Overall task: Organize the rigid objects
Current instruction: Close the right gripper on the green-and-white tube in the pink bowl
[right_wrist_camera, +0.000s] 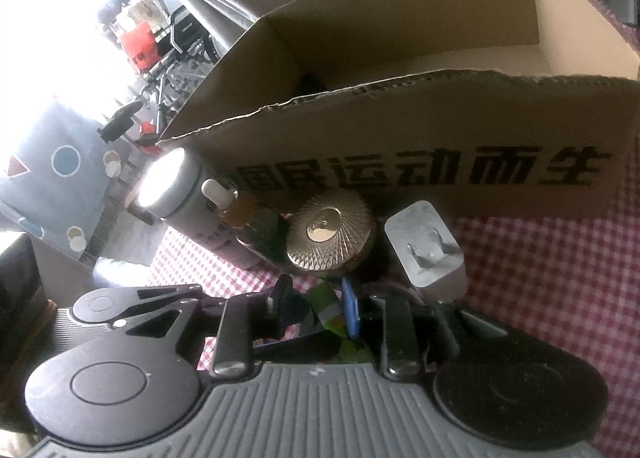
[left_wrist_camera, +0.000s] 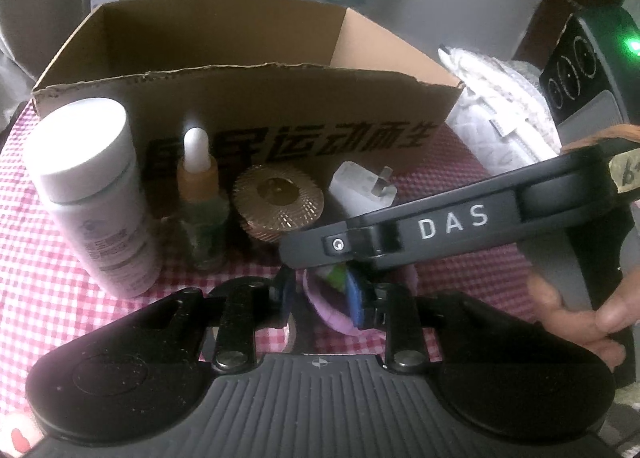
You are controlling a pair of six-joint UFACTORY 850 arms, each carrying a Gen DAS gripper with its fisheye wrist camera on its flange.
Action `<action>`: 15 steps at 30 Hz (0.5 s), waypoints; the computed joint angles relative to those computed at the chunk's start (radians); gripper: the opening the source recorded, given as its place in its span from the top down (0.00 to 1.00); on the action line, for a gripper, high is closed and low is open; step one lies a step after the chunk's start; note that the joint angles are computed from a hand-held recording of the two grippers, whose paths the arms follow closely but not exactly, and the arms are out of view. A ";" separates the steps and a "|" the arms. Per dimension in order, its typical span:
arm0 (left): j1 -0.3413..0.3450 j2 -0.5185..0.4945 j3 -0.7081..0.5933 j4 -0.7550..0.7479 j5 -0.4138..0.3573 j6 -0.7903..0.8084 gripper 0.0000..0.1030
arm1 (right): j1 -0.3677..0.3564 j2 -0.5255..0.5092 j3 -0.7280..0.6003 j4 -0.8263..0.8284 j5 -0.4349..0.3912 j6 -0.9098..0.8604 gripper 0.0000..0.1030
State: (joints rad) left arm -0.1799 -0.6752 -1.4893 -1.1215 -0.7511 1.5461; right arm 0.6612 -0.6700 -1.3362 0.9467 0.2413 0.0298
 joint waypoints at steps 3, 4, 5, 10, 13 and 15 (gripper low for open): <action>-0.004 -0.010 -0.010 0.003 -0.013 -0.019 0.73 | -0.002 0.002 0.017 -0.142 0.017 0.159 0.73; -0.010 -0.014 -0.016 0.004 -0.011 -0.030 0.73 | -0.003 0.006 0.028 -0.188 0.026 0.212 0.74; -0.011 -0.013 -0.015 0.001 -0.011 -0.032 0.73 | -0.003 0.011 0.040 -0.239 0.038 0.274 0.74; -0.015 0.013 0.019 -0.063 0.008 0.039 0.74 | 0.005 0.042 0.108 -0.376 0.132 0.468 0.76; -0.018 0.034 0.048 -0.113 0.021 0.096 0.76 | 0.014 0.065 0.155 -0.402 0.197 0.526 0.77; -0.020 0.046 0.063 -0.138 0.023 0.123 0.78 | 0.019 0.081 0.185 -0.404 0.234 0.545 0.77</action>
